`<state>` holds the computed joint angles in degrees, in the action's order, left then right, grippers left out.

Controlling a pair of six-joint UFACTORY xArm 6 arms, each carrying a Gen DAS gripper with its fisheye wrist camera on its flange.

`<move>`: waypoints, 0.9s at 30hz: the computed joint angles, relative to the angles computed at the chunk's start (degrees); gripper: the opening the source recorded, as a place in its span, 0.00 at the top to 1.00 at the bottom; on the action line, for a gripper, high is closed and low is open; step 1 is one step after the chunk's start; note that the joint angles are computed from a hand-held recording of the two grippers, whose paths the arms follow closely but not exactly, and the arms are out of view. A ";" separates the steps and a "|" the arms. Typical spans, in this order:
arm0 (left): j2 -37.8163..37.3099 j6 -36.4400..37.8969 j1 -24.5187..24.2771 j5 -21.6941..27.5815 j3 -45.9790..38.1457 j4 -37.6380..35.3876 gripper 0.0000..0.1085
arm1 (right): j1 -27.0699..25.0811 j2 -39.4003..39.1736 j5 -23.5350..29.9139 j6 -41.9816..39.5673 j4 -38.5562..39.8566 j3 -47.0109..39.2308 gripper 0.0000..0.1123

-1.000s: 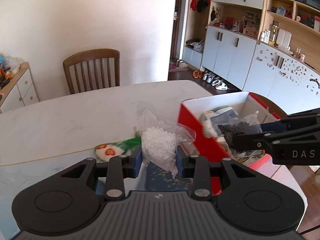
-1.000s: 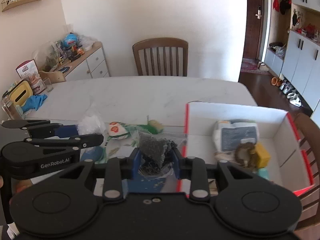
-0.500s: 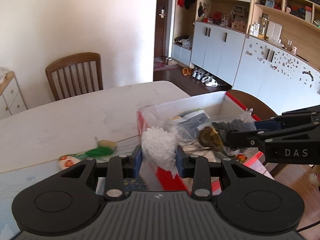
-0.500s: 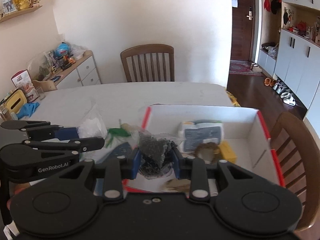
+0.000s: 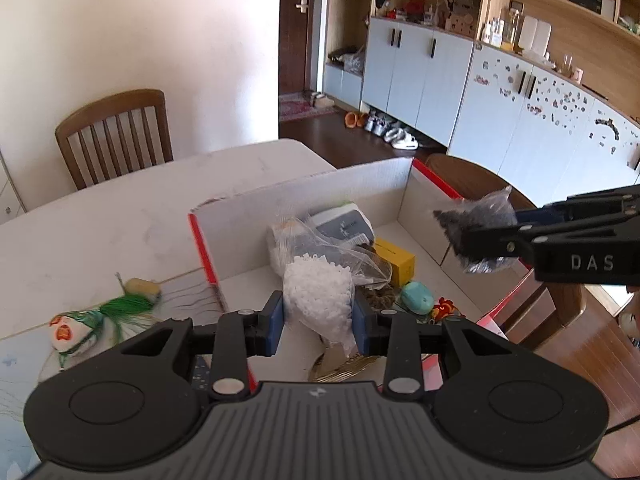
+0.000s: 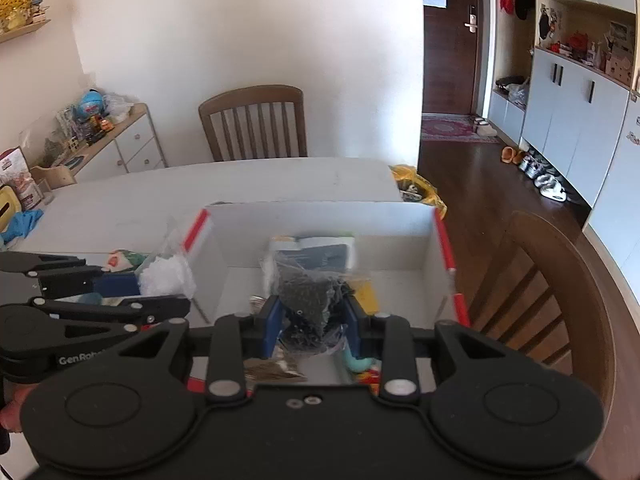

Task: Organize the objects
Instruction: 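Carry the dark bag and clear bead bag with both grippers over the shoebox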

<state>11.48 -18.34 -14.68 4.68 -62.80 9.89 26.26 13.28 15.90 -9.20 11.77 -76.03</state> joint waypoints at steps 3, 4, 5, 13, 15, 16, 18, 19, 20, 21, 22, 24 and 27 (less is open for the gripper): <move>1.63 5.80 -1.17 1.90 -2.11 -7.20 0.69 | -1.17 1.12 0.65 -2.07 1.25 -1.09 0.72; 2.45 6.81 -1.48 2.61 -3.23 -8.60 0.69 | -1.57 1.64 1.01 -3.51 2.54 -1.75 0.72; 3.14 5.83 -1.48 3.10 -4.12 -7.60 0.69 | -1.90 2.22 0.82 -4.15 3.04 -2.27 0.72; 9.07 2.56 -1.48 8.45 -11.85 -3.62 0.69 | -3.21 8.01 4.60 -7.41 3.80 -8.96 0.72; 10.61 1.32 -1.31 10.00 -13.99 -2.36 0.69 | -3.28 9.12 5.59 -7.61 3.67 -9.96 0.72; 11.58 0.52 -1.14 10.95 -15.28 -1.60 0.69 | -3.24 9.64 5.99 -8.43 4.08 -10.39 0.72; 13.20 0.28 -1.01 12.66 -17.62 -1.54 0.69 | -3.26 10.46 6.63 -9.21 4.20 -11.19 0.72; 14.14 0.20 -0.93 13.52 -18.87 -1.44 0.69 | -3.23 10.94 7.04 -9.76 4.40 -11.64 0.72; 14.96 -0.21 -0.86 14.38 -19.98 -0.99 0.69 | -3.16 11.30 7.37 -10.10 4.28 -11.87 0.72; 15.94 -0.68 -0.78 15.33 -21.26 -0.46 0.69 | -3.20 11.97 7.81 -10.01 3.73 -12.64 0.72; 16.59 -1.05 -0.72 15.89 -22.07 -0.17 0.69 | -3.18 12.30 8.07 -10.13 3.37 -12.91 0.72; 17.79 -1.31 -0.84 17.09 -23.70 -0.36 0.69 | -3.21 13.00 8.85 -10.77 3.26 -13.55 0.72; 19.67 -1.52 -1.01 19.16 -26.17 0.52 0.69 | -3.29 13.65 9.73 -11.22 2.98 -13.91 0.72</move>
<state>31.16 -19.87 -15.68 23.84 -88.97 10.41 22.97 26.92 25.63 -20.42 14.74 -89.94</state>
